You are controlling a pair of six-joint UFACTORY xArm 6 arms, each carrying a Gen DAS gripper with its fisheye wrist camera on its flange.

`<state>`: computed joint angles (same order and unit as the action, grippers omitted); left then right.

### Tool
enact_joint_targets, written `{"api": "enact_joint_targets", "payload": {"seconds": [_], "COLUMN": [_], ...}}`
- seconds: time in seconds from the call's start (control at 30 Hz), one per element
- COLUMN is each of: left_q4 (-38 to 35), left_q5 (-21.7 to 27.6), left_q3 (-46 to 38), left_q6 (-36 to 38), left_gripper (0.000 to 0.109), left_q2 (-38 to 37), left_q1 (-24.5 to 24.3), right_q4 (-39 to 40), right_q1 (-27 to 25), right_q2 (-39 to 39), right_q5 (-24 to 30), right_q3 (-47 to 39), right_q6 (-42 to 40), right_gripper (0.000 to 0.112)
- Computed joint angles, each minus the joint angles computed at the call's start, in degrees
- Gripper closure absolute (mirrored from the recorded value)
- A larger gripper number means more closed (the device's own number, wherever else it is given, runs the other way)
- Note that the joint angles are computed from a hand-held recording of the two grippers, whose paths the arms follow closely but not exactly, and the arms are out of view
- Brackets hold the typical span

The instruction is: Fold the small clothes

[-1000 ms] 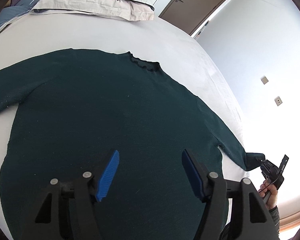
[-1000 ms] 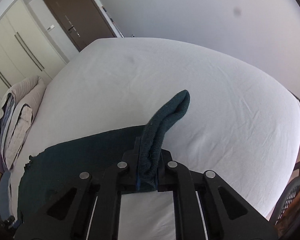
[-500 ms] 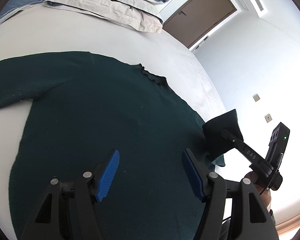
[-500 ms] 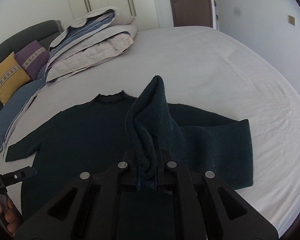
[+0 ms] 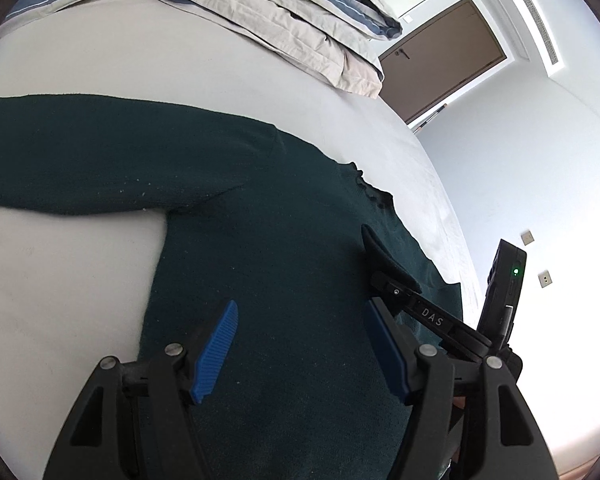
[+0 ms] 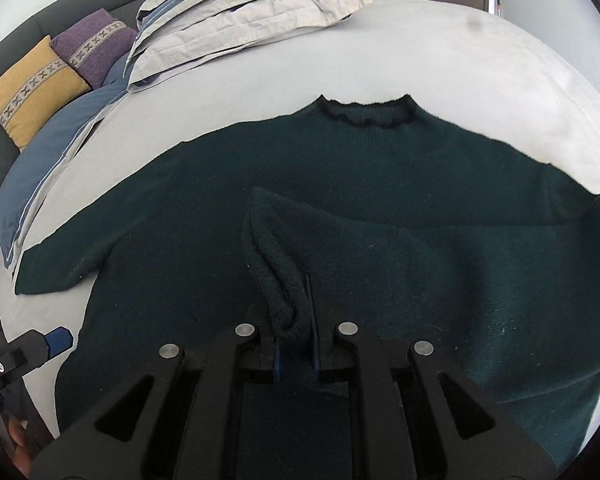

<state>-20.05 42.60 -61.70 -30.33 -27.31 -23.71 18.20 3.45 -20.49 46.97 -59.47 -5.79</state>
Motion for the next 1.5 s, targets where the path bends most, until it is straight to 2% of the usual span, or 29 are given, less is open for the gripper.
{"api": "enact_joint_targets", "payload": {"seconds": [0.17,0.2,0.23,0.27,0.47,0.57,0.67,0.7,0.73,0.77,0.87,0.93,1.0,1.07,1.2,1.37,1.5], "left_q4": [-1.44,-1.86,-2.35,-2.60,-3.49,-1.24,-0.31,0.04,0.49,1.36,5.80,7.55,6.71,8.89,10.60,12.23,12.30], "left_q5": [0.14,0.12,-0.04,-0.10,1.38,4.88,8.28,9.92,11.53,12.78,16.02,17.14,15.68,13.79,5.83,-1.28,-3.29], "left_q3": [-2.91,-3.75,-4.67,-5.61,-12.98,-20.57,-27.00,-29.34,-31.94,-34.23,-39.82,-42.40,-42.28,-41.76,-36.75,-30.26,-27.70], "left_q6": [1.63,1.92,2.16,2.19,2.38,3.30,3.89,4.04,4.14,4.07,3.02,2.51,3.03,2.53,1.65,0.64,0.31], "left_gripper": [0.025,0.023,0.022,0.022,0.022,0.023,0.036,0.046,0.050,0.051,0.065,0.098,0.099,0.100,0.100,0.100,0.100], "left_q2": [3.41,4.43,5.58,6.68,14.47,21.01,27.29,29.43,31.76,33.71,37.78,39.27,39.12,38.44,35.05,32.09,31.68], "left_q1": [-0.76,-1.20,-1.75,-2.32,-5.59,-6.88,-7.46,-7.56,-7.68,-7.86,-8.48,-8.47,-7.92,-7.79,-6.79,-5.88,-5.66], "right_q4": [9.13,10.92,11.88,12.97,18.31,23.28,28.26,29.36,30.24,30.96,31.95,32.71,33.32,32.72,31.03,28.90,26.34], "right_q1": [-2.17,-3.52,-4.43,-5.28,-12.27,-21.24,-31.24,-34.16,-36.79,-39.11,-43.72,-45.63,-46.93,-47.30,-47.48,-45.82,-43.71], "right_q2": [-2.23,-3.42,-4.50,-5.44,-10.57,-11.97,-11.11,-10.56,-9.97,-9.26,-6.35,-3.79,-0.51,3.25,12.65,21.60,27.54], "right_q5": [-0.47,0.50,0.99,1.49,7.28,11.58,17.63,19.23,20.50,21.49,22.90,22.88,22.28,21.12,22.45,22.93,21.90], "right_q3": [3.00,3.35,3.89,4.15,4.12,2.77,0.74,0.06,-0.56,-1.19,-3.26,-4.82,-7.19,-10.20,-18.45,-26.27,-30.63], "right_q6": [-6.08,-7.71,-8.65,-9.47,-15.54,-19.85,-22.92,-23.82,-24.70,-25.61,-27.30,-27.38,-27.08,-27.16,-24.49,-21.98,-18.01], "right_gripper": [0.090,0.081,0.066,0.060,0.059,0.059,0.059,0.059,0.059,0.060,0.060,0.060,0.060,0.063,0.078,0.078,0.078]}}
